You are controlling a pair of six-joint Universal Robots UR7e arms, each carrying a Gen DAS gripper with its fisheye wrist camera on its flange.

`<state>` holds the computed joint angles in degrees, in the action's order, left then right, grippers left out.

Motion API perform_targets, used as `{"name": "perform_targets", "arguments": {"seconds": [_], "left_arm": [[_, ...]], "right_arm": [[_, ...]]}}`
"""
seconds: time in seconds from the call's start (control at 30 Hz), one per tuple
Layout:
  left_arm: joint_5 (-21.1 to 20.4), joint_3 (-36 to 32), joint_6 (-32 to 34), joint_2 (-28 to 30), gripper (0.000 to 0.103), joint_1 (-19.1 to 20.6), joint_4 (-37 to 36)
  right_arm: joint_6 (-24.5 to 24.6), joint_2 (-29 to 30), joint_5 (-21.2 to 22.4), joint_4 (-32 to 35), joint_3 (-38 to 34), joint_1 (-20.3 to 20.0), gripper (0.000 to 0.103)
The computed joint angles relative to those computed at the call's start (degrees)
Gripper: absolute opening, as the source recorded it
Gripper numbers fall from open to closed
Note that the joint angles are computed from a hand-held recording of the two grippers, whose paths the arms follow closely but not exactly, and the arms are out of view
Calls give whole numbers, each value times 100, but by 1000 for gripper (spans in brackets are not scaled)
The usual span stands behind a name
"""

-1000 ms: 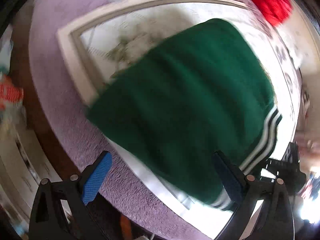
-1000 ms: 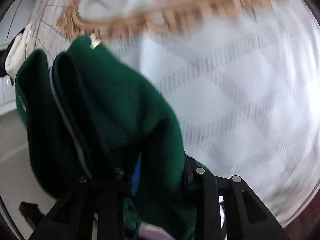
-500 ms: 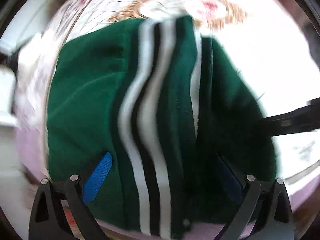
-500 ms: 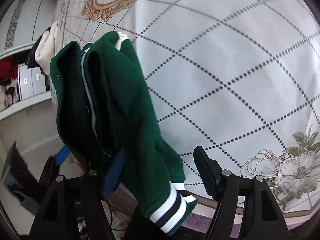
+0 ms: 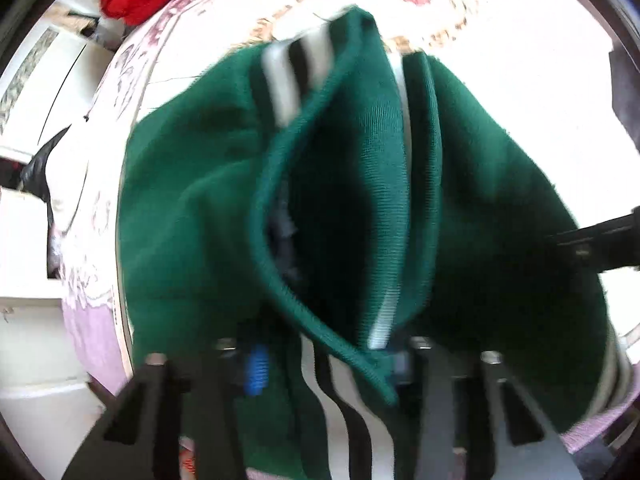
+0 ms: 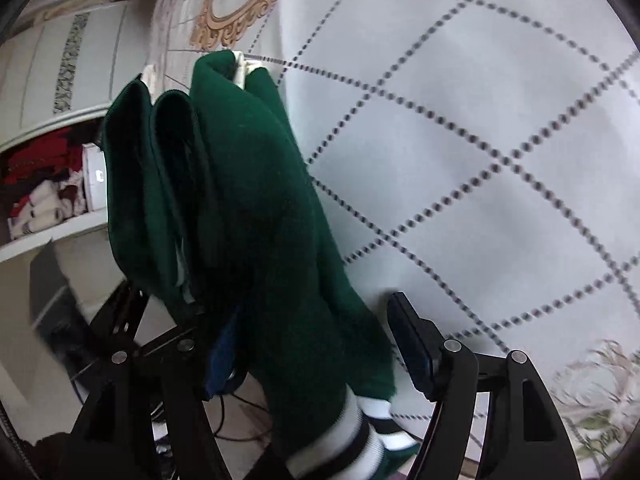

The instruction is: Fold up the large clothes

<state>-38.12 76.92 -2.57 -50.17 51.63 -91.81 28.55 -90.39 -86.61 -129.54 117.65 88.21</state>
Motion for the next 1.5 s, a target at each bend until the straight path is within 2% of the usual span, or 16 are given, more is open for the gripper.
{"name": "perform_targets", "arguments": {"seconds": [0.23,0.27,0.3,0.47,0.7,0.83,0.93,0.97,1.03,1.1,1.2,1.27,1.33,1.37,1.43,1.5], "left_arm": [[-568,-514,-17,-184,19,-48,56],[-632,-621,-36,-146,18,-74,99],[-703,-709,-46,-135,18,-99,129],[-1047,-788,-7,-97,17,-307,282],[-1789,-845,27,1,14,-494,354],[-1768,-711,-72,48,13,-422,148],[-1496,-239,-151,20,14,-281,28],[-1458,-139,-78,19,14,-208,-85],[-1433,60,-35,3,22,-171,-302],[-1395,85,-152,64,28,-189,-390],[-1485,-338,-475,232,29,-204,167],[-1856,-731,-757,255,41,-158,397],[-2406,-1124,-1135,225,76,-39,507],[-2505,-1231,-1289,206,84,-9,536],[-2630,-1475,-1592,139,87,56,593],[-2403,-1635,-1881,87,90,59,784]], "right_arm": [[-67,-262,263,-532,434,-104,70],[-98,-269,292,-671,490,-97,36],[-18,-241,245,-648,488,-62,22],[548,-262,863,-1598,939,-245,16],[551,73,1002,-1754,756,-101,15],[563,-108,1309,-1810,1005,-349,15],[702,-424,1350,-1449,1126,-527,25],[815,-665,1236,-1127,1159,-581,41],[858,-1075,968,-727,1174,-599,50],[892,-1546,584,-286,1125,-530,74],[892,-1905,-174,542,817,-213,75],[1048,-2091,-555,996,640,21,75],[1300,-2010,-629,963,511,209,75],[1441,-1974,-635,889,503,273,75],[1747,-2122,-500,803,591,501,75],[2057,-1963,-426,519,626,770,75]]}}
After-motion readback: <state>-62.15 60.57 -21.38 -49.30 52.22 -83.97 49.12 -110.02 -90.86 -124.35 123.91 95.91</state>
